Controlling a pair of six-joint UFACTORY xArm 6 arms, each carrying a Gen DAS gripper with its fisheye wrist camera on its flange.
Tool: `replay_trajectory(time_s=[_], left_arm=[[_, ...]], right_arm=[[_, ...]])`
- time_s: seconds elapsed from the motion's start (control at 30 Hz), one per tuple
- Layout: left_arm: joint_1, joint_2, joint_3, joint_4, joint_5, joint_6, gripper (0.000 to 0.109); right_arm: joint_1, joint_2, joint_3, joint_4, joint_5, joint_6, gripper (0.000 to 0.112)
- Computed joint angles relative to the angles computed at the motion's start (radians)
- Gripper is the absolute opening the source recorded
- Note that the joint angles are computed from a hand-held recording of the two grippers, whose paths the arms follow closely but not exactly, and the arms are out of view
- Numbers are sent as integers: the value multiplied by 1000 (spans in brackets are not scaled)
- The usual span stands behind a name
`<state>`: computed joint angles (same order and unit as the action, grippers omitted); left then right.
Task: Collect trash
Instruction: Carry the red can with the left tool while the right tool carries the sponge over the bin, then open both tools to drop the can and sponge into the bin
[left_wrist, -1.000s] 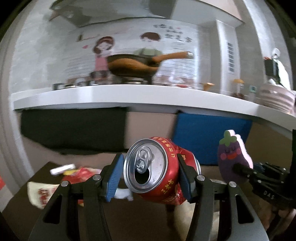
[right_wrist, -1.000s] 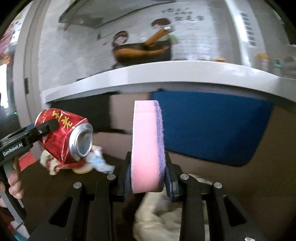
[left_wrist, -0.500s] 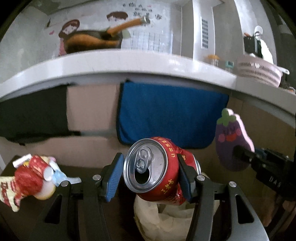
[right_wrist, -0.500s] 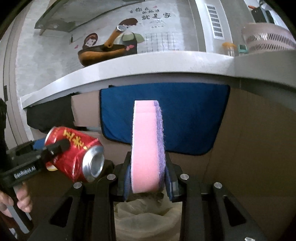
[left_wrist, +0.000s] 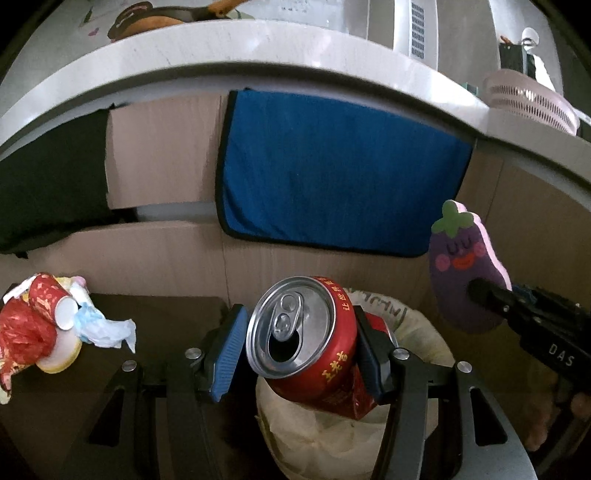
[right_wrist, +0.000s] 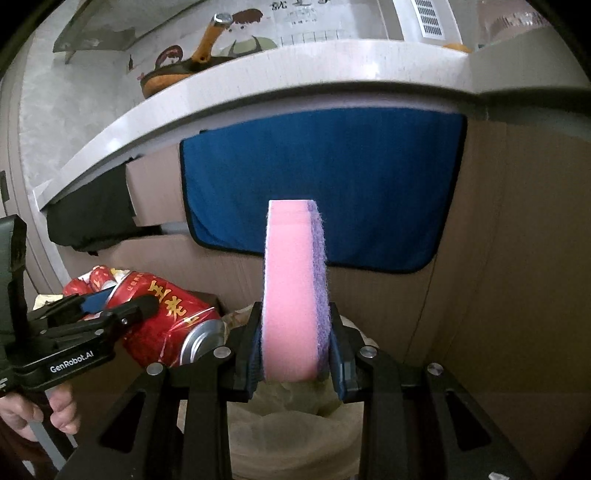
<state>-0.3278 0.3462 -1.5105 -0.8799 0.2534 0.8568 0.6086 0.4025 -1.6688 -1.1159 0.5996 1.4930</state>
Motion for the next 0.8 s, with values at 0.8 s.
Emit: replay_trajectory(time_s=[0.8], left_arm=[[46, 185, -224, -32, 271, -25, 57]], right_arm=[[-72, 123, -53, 202, -159, -118, 38]])
